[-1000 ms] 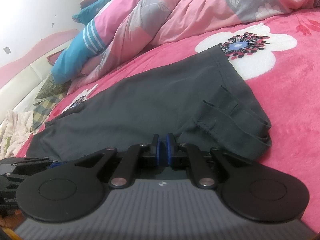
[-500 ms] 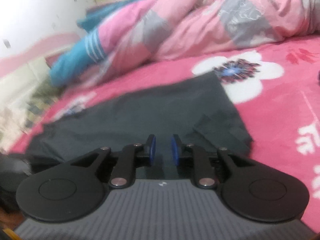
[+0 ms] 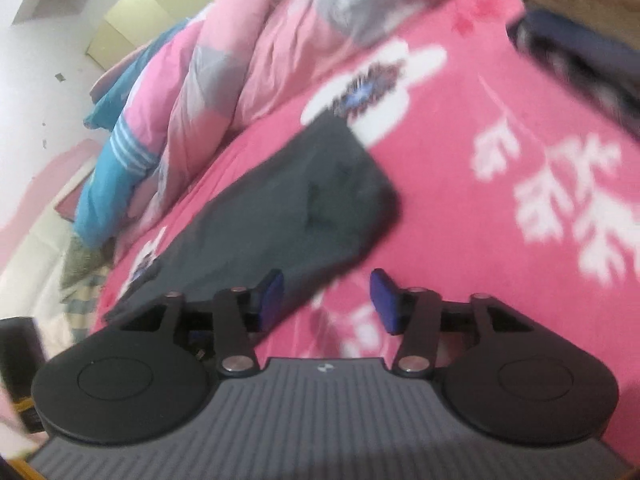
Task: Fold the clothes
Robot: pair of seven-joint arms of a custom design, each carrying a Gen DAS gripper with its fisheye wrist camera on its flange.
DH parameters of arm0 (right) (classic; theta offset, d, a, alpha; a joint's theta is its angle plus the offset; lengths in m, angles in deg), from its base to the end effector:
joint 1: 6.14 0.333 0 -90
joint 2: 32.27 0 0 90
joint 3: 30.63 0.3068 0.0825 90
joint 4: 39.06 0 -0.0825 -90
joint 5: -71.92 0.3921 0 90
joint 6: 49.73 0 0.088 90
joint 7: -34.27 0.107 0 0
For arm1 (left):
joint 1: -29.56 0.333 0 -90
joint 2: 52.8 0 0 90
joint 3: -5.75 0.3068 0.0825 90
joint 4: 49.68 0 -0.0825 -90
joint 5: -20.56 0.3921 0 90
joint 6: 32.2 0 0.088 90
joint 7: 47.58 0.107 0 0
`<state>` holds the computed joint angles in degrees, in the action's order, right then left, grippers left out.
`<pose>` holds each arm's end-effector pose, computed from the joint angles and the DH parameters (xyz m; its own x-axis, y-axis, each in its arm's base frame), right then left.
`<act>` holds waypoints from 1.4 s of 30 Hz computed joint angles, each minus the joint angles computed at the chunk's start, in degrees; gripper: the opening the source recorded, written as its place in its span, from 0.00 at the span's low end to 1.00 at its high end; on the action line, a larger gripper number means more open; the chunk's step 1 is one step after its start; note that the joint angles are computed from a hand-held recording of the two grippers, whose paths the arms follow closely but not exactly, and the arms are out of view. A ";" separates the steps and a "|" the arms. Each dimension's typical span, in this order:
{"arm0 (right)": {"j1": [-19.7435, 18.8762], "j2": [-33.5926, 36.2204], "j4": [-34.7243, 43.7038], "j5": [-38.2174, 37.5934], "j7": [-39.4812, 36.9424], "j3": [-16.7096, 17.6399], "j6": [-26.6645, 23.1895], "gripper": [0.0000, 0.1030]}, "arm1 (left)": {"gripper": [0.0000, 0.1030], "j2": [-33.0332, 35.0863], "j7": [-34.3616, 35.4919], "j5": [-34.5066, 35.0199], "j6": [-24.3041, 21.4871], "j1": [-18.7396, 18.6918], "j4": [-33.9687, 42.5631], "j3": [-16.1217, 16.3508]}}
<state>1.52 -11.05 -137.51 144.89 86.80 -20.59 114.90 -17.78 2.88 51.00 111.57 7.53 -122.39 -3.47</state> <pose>0.6744 0.1443 0.4185 0.0800 -0.7646 -0.6396 -0.7261 0.3949 -0.5629 0.6781 -0.3758 0.4649 -0.1321 -0.9910 0.0226 -0.7473 0.0846 -0.6591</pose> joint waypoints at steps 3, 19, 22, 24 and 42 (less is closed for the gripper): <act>1.21 0.40 0.14 -3.20 3.11 -0.74 -0.13 0.55 | 0.36 -0.10 -0.47 0.29 0.31 -0.18 -0.29 0.20; 0.97 17.29 19.70 -11.76 6.84 5.54 12.65 0.85 | 0.36 -2.85 -1.40 -2.33 13.66 4.27 -9.12 -1.65; 0.38 20.10 22.90 -12.18 8.25 7.13 15.63 0.61 | 0.36 -3.41 -1.38 -2.86 17.68 5.40 -11.49 -2.02; -0.68 21.63 24.59 -11.95 9.78 8.59 16.37 0.45 | 0.36 -3.70 -1.80 -3.01 20.51 5.96 -13.03 -2.06; 8.10 25.67 40.12 -33.25 6.37 2.11 3.62 0.05 | 0.29 -1.00 -4.57 -9.85 41.40 23.61 -22.63 -18.51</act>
